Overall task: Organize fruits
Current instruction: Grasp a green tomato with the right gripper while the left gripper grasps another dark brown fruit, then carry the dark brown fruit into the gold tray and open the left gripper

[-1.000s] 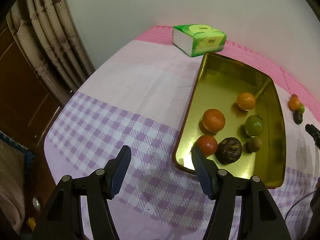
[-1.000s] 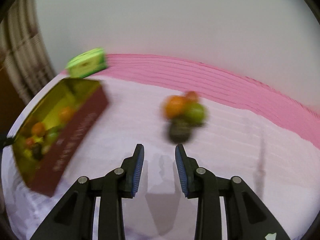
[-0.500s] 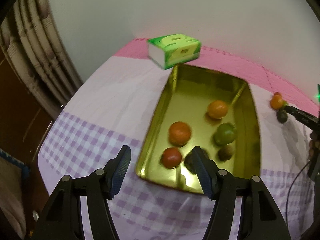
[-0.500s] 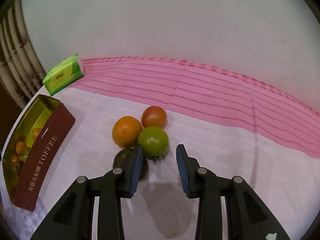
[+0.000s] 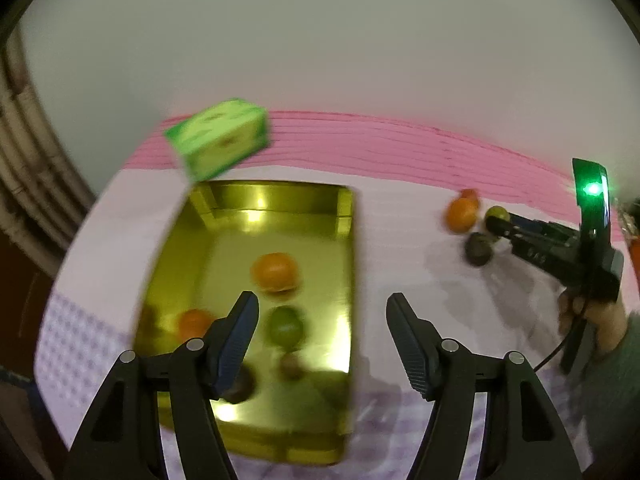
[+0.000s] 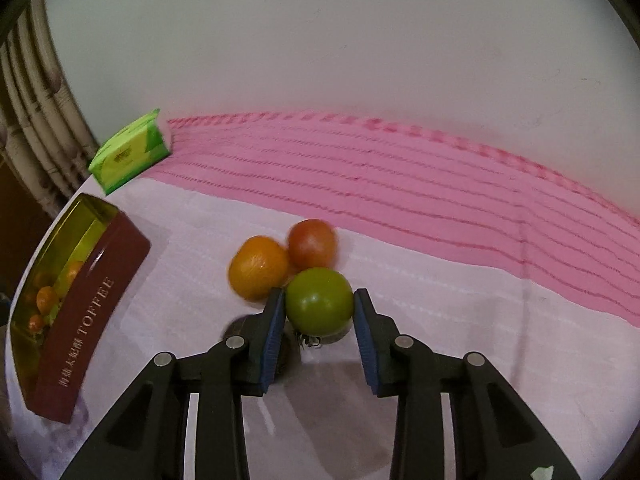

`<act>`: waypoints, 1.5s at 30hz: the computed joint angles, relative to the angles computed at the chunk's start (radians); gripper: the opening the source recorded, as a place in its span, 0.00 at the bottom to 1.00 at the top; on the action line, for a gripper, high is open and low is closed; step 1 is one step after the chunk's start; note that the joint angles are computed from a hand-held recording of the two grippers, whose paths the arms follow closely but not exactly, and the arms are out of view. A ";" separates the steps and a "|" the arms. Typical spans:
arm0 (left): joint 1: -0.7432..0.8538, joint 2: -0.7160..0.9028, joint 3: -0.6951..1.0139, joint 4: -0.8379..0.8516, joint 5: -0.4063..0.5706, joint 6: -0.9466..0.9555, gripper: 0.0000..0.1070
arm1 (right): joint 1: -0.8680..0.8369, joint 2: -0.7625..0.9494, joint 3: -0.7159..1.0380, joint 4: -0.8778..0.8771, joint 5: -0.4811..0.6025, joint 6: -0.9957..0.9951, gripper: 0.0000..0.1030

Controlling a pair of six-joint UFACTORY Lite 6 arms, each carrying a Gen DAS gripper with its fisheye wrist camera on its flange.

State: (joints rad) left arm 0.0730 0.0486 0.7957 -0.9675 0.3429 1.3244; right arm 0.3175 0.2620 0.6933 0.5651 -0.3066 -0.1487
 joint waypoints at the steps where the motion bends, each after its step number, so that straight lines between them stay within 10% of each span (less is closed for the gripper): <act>1: -0.027 0.010 0.000 -0.022 -0.003 0.006 0.63 | 0.003 -0.031 -0.036 0.071 -0.024 -0.063 0.30; 12: -0.418 0.287 0.165 -0.287 -0.141 0.085 0.63 | 0.030 -0.374 -0.428 0.489 -0.206 -0.378 0.30; 28: -0.546 0.637 0.516 0.259 -0.144 -0.562 0.39 | -0.058 -0.355 -0.493 0.244 -0.216 -0.150 0.32; 45: -0.459 0.277 0.181 0.430 -0.174 -0.676 0.37 | -0.053 -0.334 -0.476 0.285 -0.219 -0.181 0.32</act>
State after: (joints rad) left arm -0.3860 0.3255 0.9768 -0.5376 0.1686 0.6485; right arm 0.2644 -0.0717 0.2177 0.8503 -0.5252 -0.3302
